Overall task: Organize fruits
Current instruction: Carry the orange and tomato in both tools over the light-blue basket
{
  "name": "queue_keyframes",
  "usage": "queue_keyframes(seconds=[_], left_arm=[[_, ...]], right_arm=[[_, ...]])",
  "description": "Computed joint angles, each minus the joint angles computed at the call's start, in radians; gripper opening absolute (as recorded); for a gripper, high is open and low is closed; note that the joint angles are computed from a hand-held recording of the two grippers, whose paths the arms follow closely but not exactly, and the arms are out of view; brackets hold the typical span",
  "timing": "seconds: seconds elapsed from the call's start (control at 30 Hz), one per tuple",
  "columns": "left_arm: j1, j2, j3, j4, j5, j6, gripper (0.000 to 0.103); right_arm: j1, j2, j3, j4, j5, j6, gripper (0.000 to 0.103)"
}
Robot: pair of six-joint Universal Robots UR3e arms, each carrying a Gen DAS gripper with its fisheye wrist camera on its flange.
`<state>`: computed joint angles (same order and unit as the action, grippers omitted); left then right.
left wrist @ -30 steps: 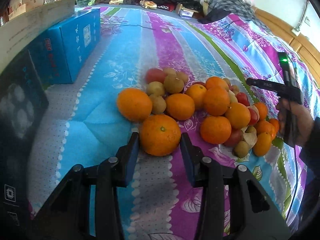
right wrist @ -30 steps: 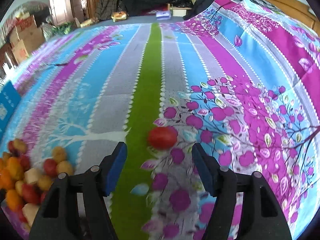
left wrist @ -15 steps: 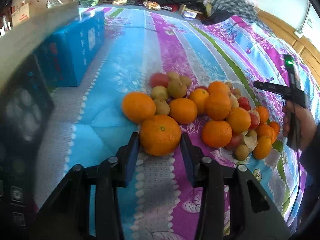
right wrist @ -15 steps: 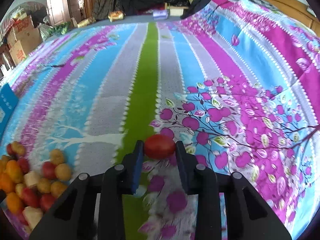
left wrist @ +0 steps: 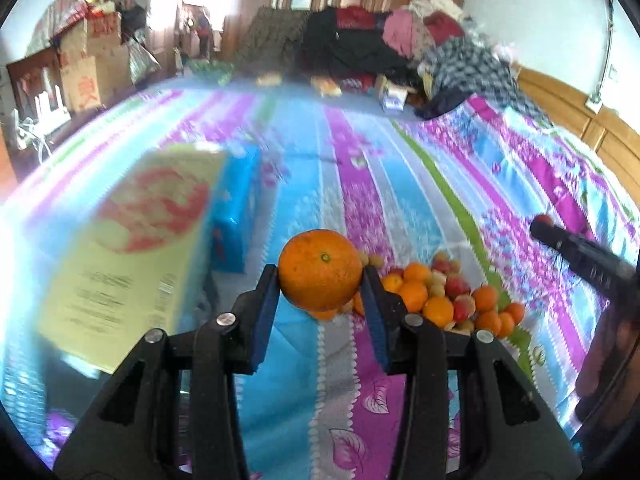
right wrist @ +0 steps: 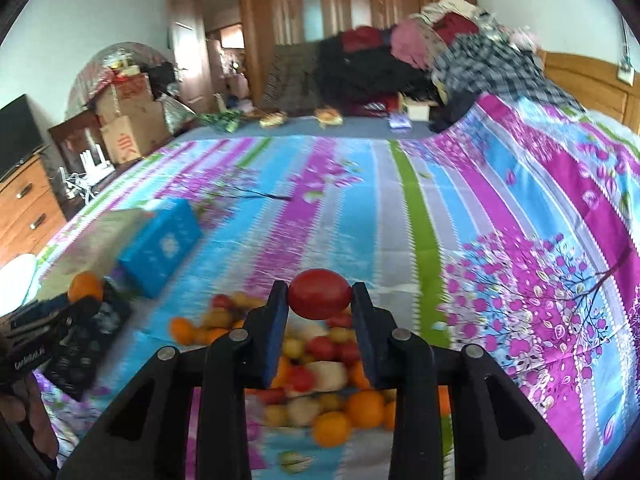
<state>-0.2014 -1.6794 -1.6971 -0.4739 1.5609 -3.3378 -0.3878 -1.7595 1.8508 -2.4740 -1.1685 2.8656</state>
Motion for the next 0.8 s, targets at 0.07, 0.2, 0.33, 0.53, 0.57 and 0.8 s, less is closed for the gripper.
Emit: queue_keyframes(seconds=[0.07,0.2,0.33,0.53,0.57,0.8], left_arm=[[0.014,0.048,-0.006,-0.017,0.012,0.002,0.042],[0.052,0.141,-0.017,-0.053,0.045,0.009,0.042],[0.127,0.242,-0.044,-0.109,0.031,0.017,0.042],[0.271,0.408,-0.102,-0.197,-0.002,0.048,0.042],[0.305,0.440,-0.109,-0.218,-0.016,0.054,0.042],[0.629,0.669,-0.153,-0.403,-0.168,0.154,0.042]], right_arm=[[0.066,-0.021,-0.029,0.027,-0.023,0.033,0.036],[0.203,-0.014,-0.103,0.044,-0.098,0.086,0.036],[0.330,0.030,-0.220,0.089,-0.155,0.143,0.036],[0.517,0.148,-0.426,0.156,-0.224,0.208,0.036],[0.557,0.183,-0.477,0.171,-0.235,0.225,0.036],[0.775,0.384,-0.790,0.259,-0.303,0.287,0.036]])
